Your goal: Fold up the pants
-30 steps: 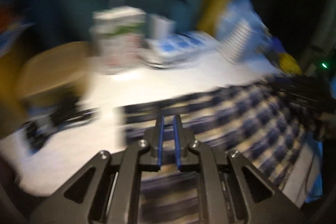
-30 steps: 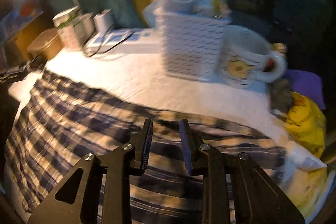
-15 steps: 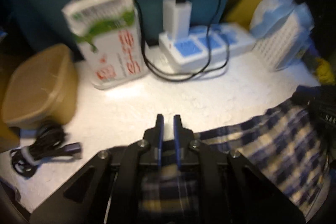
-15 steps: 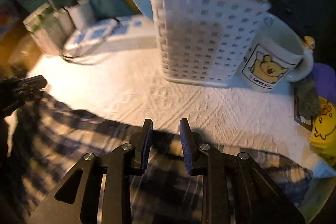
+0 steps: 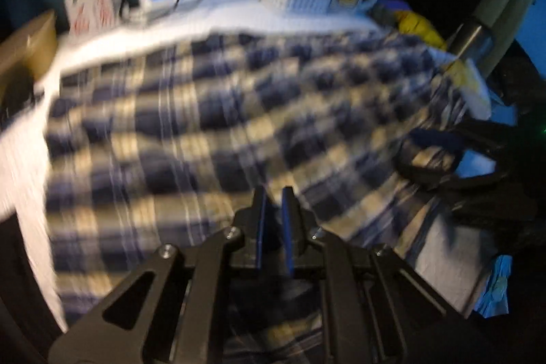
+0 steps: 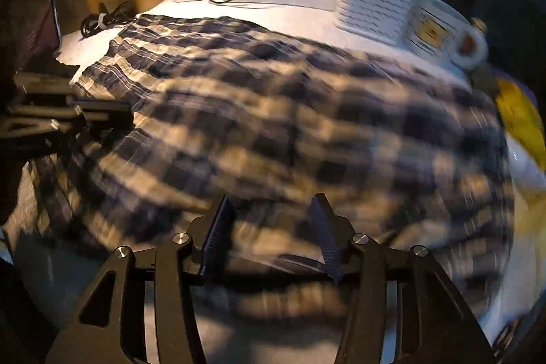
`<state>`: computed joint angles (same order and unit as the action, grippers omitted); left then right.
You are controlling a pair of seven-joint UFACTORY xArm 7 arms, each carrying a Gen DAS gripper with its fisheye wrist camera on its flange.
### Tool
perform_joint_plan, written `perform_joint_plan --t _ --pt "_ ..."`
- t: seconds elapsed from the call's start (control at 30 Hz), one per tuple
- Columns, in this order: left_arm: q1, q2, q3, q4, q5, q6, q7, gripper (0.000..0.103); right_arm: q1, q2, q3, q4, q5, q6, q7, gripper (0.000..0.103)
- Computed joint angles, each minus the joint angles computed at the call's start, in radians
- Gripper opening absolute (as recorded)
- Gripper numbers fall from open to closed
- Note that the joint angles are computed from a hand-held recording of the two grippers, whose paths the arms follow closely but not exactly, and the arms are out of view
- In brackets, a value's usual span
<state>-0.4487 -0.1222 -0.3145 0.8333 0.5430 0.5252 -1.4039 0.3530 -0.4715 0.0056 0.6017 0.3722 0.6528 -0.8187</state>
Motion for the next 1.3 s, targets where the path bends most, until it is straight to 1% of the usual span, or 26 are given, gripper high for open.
perform_joint_plan --t 0.03,0.1,0.17,0.27,0.33,0.37,0.43,0.5,0.57,0.63,0.67,0.73,0.77,0.8,0.83,0.87,0.93,0.97,1.03,1.1,1.17,1.23,1.3 --pt "0.003 -0.003 -0.014 -0.001 0.043 0.013 -0.043 0.010 -0.007 -0.025 -0.006 -0.022 -0.005 -0.008 -0.011 0.053" --pt "-0.001 -0.008 -0.020 -0.005 0.064 0.026 -0.078 0.010 -0.012 -0.075 -0.024 -0.070 -0.007 -0.021 -0.034 0.053" --pt "-0.006 -0.021 -0.023 -0.011 0.060 0.043 -0.101 0.010 -0.004 -0.126 -0.081 -0.103 0.020 -0.014 -0.098 0.053" --pt "-0.019 -0.025 -0.035 0.014 0.057 0.134 -0.109 0.010 -0.061 -0.142 -0.102 -0.116 -0.014 0.010 -0.113 0.053" --pt "-0.028 -0.040 -0.042 0.013 0.052 0.162 -0.124 0.010 -0.105 -0.168 -0.100 -0.121 -0.036 0.024 -0.090 0.053" --pt "-0.030 -0.040 -0.051 0.020 0.066 0.171 -0.152 0.010 -0.115 -0.174 -0.112 -0.117 -0.035 0.021 -0.090 0.054" --pt "-0.036 -0.045 -0.060 0.032 0.088 0.162 -0.181 0.010 -0.123 -0.178 -0.157 -0.092 -0.002 0.021 -0.102 0.054" --pt "-0.037 -0.023 -0.071 0.068 0.135 0.148 -0.209 0.010 -0.107 -0.175 -0.182 -0.071 0.059 -0.019 -0.107 0.054" --pt "-0.048 -0.003 -0.075 0.103 0.170 0.142 -0.216 0.010 -0.082 -0.154 -0.182 -0.055 0.104 -0.072 -0.116 0.053" --pt "-0.063 0.036 -0.071 0.145 0.191 0.149 -0.212 0.010 -0.069 -0.101 -0.162 -0.042 0.122 -0.153 -0.111 0.053" --pt "-0.073 0.059 -0.064 0.164 0.190 0.155 -0.205 0.010 -0.066 -0.063 -0.148 -0.036 0.127 -0.201 -0.099 0.053" --pt "-0.093 0.088 -0.045 0.182 0.182 0.156 -0.209 0.010 -0.090 -0.009 -0.119 -0.026 0.097 -0.235 -0.053 0.053" --pt "-0.102 0.100 -0.035 0.185 0.174 0.156 -0.206 0.010 -0.102 -0.002 -0.113 -0.035 0.075 -0.247 -0.048 0.051" --pt "-0.111 0.111 -0.027 0.188 0.160 0.165 -0.199 0.010 -0.113 0.003 -0.098 -0.057 0.047 -0.279 -0.046 0.047" --pt "-0.120 0.117 -0.020 0.189 0.150 0.176 -0.199 0.010 -0.108 -0.001 -0.106 -0.075 0.036 -0.302 -0.062 0.043" --pt "-0.125 0.119 -0.012 0.177 0.136 0.173 -0.203 0.010 -0.092 -0.011 -0.124 -0.093 0.037 -0.322 -0.088 0.042" --pt "-0.130 0.111 0.002 0.151 0.117 0.157 -0.213 0.010 -0.097 -0.043 -0.130 -0.125 0.010 -0.330 -0.095 0.040" --pt "-0.131 0.099 0.006 0.131 0.125 0.139 -0.230 0.010 -0.106 -0.055 -0.129 -0.136 -0.008 -0.329 -0.091 0.038" --pt "-0.131 0.086 0.005 0.118 0.124 0.137 -0.234 0.010 -0.105 -0.073 -0.144 -0.152 -0.023 -0.327 -0.092 0.036" --pt "-0.129 0.072 0.001 0.111 0.117 0.156 -0.231 0.010 -0.100 -0.082 -0.163 -0.154 -0.025 -0.318 -0.092 0.034" --pt "-0.127 0.042 -0.006 0.093 0.108 0.177 -0.234 0.010 -0.108 -0.092 -0.163 -0.151 -0.029 -0.300 -0.073 0.034" --pt "-0.125 -0.016 -0.023 0.055 0.101 0.216 -0.245 0.010 -0.140 -0.105 -0.141 -0.160 -0.052 -0.307 -0.034 0.035" --pt "-0.117 -0.075 -0.042 0.006 0.080 0.250 -0.259 0.010 -0.155 -0.111 -0.151 -0.152 -0.061 -0.281 -0.008 0.035"
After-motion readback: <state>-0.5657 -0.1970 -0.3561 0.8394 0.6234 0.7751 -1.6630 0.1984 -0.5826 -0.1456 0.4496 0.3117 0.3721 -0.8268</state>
